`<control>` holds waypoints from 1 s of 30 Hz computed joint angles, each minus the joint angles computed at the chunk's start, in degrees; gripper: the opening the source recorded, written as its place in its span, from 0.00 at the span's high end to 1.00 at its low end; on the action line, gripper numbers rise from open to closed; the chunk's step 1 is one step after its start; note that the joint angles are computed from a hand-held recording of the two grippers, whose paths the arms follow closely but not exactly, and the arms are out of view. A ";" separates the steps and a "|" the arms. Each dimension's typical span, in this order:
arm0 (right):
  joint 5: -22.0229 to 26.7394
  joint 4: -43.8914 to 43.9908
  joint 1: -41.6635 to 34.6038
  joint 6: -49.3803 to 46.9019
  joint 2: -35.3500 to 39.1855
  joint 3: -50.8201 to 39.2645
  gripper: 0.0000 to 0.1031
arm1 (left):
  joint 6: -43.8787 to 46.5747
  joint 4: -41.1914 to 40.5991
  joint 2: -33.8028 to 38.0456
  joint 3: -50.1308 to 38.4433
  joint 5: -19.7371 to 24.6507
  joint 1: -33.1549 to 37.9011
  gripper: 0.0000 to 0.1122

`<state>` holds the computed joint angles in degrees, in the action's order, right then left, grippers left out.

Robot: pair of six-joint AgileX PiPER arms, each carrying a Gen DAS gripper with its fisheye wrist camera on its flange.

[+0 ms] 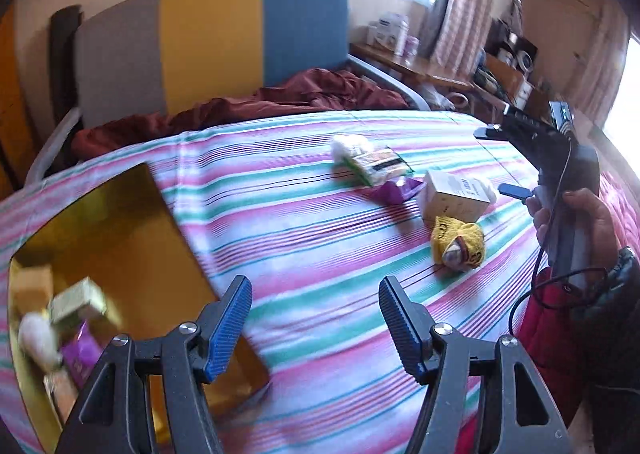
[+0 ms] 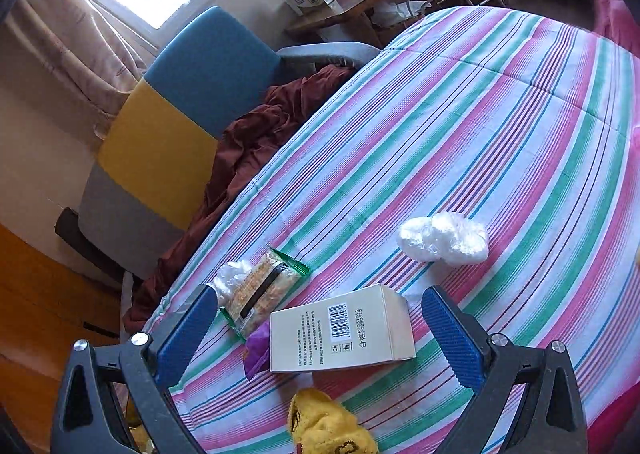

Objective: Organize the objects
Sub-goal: 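Move both tools back toward the remaining items on the table, then grasp the crumpled clear plastic bag with the left tool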

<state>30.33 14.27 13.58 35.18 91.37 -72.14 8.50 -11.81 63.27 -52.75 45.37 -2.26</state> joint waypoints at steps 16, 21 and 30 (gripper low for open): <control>-1.06 19.15 -0.98 -17.20 -0.97 2.44 0.00 | -3.98 4.15 26.46 -22.86 -1.86 -6.22 0.40; 0.07 24.15 -1.18 -22.52 -0.46 2.15 0.00 | -3.70 3.24 38.14 -35.63 -0.38 -6.08 0.40; 0.34 34.51 -2.80 -30.85 -0.86 4.09 0.00 | -2.10 1.80 56.72 -58.13 5.16 -6.72 0.40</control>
